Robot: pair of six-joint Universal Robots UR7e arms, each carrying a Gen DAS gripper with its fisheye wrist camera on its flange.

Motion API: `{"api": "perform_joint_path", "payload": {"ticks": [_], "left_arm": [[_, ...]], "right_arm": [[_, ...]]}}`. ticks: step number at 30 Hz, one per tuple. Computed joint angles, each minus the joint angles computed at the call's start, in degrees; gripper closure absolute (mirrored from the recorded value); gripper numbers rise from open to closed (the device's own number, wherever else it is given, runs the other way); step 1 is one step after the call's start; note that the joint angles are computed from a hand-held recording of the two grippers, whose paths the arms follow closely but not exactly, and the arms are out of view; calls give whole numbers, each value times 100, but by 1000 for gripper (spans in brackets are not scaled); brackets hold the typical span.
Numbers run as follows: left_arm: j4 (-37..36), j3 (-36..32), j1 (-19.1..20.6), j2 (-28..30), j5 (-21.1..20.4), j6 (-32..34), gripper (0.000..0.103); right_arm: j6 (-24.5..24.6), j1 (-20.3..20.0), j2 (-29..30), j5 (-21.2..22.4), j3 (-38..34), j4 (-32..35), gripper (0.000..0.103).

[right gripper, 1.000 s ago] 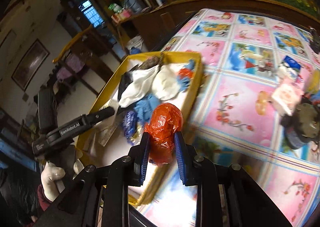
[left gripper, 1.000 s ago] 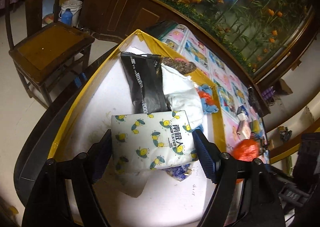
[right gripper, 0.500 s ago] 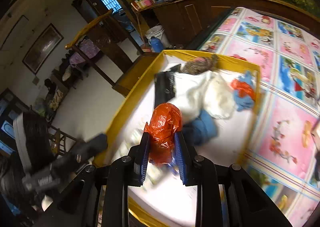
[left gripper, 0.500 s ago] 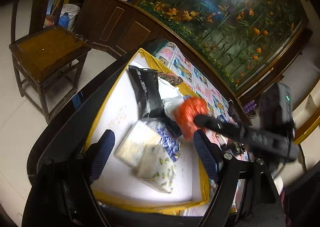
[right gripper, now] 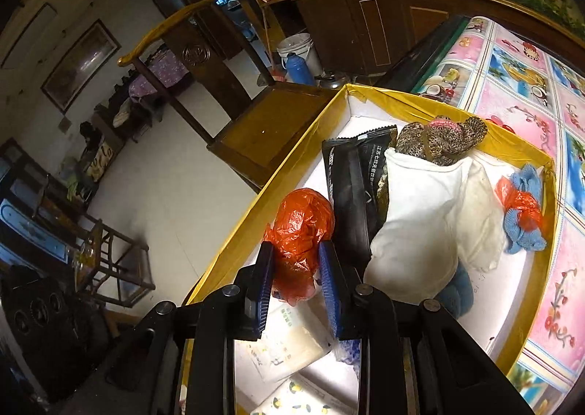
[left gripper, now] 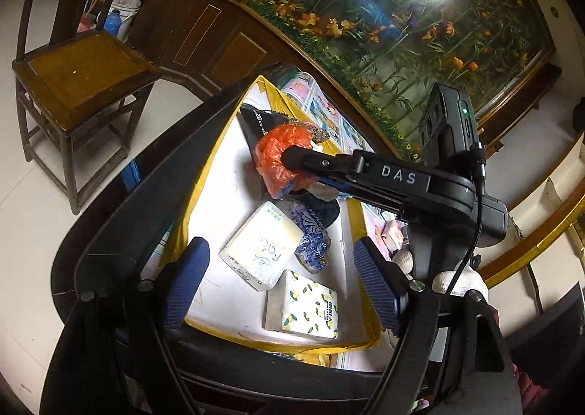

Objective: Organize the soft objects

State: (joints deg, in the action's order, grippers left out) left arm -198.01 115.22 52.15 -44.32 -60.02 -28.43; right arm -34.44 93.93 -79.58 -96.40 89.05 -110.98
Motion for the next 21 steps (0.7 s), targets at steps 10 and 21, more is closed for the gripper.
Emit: {"api": "perform_joint_path", "payload": {"ticks": [10,21], "left_arm": [[169,15,-162,16,114,-70,21],[958,-327,-536,273,247,-20,21]], "right_arm": [[30,-299,-36,325,-53,-172,49],[-1509,-1506,-1628,361,662,-1019,41]]}}
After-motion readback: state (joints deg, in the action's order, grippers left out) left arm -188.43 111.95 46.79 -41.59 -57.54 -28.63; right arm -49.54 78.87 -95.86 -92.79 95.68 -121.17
